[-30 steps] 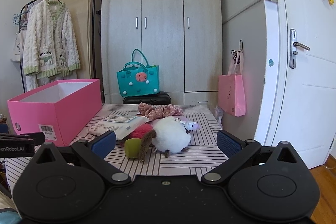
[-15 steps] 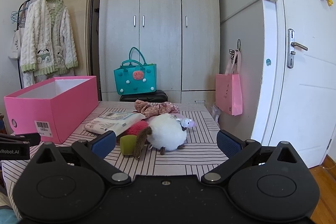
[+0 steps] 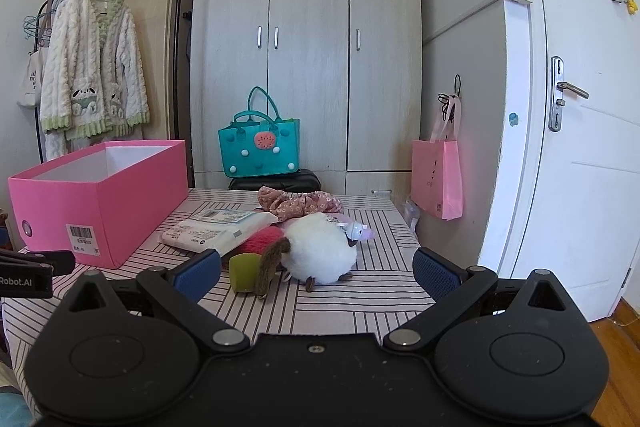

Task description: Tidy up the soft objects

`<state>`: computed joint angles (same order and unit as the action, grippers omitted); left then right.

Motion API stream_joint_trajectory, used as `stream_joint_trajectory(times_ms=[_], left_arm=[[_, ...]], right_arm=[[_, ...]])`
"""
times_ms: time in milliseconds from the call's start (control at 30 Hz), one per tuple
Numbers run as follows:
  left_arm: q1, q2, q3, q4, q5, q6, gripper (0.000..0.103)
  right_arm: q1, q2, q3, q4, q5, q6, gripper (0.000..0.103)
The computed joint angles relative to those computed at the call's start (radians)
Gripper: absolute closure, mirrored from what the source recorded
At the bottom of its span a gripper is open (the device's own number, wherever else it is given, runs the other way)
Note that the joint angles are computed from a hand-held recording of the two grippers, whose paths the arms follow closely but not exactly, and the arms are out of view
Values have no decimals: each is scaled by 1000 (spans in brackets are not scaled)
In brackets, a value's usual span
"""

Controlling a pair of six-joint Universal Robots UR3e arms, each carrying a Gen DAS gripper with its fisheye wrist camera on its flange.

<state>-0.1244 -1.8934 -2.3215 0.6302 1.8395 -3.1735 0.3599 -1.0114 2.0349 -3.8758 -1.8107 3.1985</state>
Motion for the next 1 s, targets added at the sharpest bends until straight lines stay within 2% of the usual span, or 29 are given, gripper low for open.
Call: stream_joint_trajectory(times_ms=[167,333,400,533,600,667,700,833,1000], left_arm=[[19,19,-3,-32,-30,-15,0],[47,39,9,-99,-65,-43,0],[53,49,18,-140,-67,-50,0],[69,83,23,-173,-81,-22,0],[81,105,40,-206,-92,-22,0],[109,123,57,-222,-142,-12,0],[126,139,68,-246,-180,-5,0],[169,167,136,-362,-311,-1,0],[155,124,240,-456,-403,50,1]], right_arm=[[-4,24,-3,-40,14,-20,0],[35,107,-59,-158,-76,-81,0],[5,110,-45,-198,-15,-99,0],[-106,34,14,-168,166,-99,0],[-183,-32,61,-128,302,-81,0],[-268,-97,94,-45,471,-82,0],[-296,-126,97,10,523,-90,0],[-333,-148,83,122,574,-117,0],[-351,-109,46,168,576,-137,0]])
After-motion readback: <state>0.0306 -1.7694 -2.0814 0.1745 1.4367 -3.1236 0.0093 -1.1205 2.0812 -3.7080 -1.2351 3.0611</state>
